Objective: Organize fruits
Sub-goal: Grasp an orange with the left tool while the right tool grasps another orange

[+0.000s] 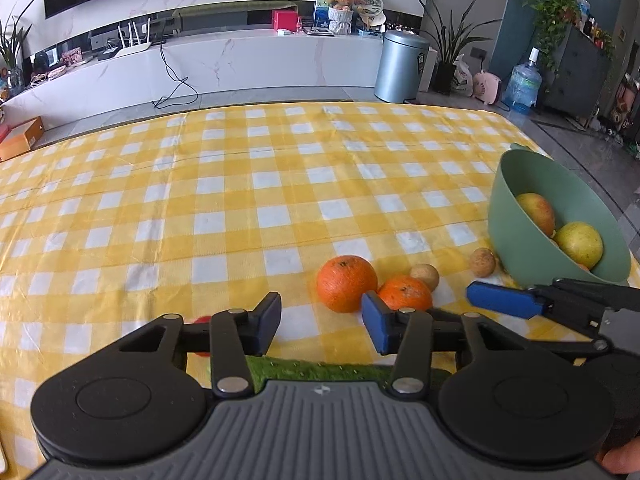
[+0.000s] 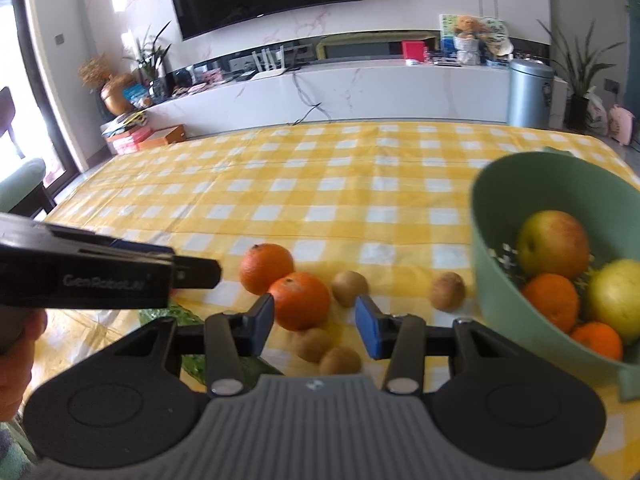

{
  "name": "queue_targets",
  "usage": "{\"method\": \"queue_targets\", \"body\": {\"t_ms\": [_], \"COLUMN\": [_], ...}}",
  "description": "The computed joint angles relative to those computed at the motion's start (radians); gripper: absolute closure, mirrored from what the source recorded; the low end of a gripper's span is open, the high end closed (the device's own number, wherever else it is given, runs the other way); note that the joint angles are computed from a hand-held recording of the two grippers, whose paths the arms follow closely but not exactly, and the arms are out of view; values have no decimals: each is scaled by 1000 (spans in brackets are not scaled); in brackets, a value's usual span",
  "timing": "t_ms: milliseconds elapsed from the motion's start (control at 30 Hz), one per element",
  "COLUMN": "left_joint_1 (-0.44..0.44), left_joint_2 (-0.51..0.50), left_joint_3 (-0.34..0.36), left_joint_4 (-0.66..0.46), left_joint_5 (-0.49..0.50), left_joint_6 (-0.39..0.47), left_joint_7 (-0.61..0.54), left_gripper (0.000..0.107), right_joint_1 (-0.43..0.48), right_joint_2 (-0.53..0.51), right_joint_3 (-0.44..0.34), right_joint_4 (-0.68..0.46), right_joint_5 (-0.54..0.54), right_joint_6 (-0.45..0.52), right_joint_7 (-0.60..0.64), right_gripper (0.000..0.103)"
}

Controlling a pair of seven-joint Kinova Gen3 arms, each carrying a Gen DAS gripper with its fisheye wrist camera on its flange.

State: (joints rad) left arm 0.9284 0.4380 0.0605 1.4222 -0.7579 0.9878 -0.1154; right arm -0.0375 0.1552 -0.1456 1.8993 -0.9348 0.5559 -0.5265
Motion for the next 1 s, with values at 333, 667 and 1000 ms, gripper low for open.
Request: {"method": "queue_targets", "body": {"t_ms": [333,667,1000], "left_joint_1": [-25,-52,-67], "left_joint_2": [-13,-15,-11], "left_joint_3": [-11,-11,-12], "left_joint_4": [62,81,72], "left_joint_5": [-6,28,41], "left_joint_6": [-90,-139,-180], "left_joint_7": [51,39,16], "left_gripper": [53,53,53], "right_joint_1": [-38,-35,15], "right_joint_2": [49,78,18], "right_joint_3": [-33,-61,-90], "right_joint_4": [-31,-51,17], "right_joint_5": [95,174,59], "right_joint_6": [-44,-55,-151], "right_joint_7": [-69,-153,-32], "right_gripper": [60,61,63]}}
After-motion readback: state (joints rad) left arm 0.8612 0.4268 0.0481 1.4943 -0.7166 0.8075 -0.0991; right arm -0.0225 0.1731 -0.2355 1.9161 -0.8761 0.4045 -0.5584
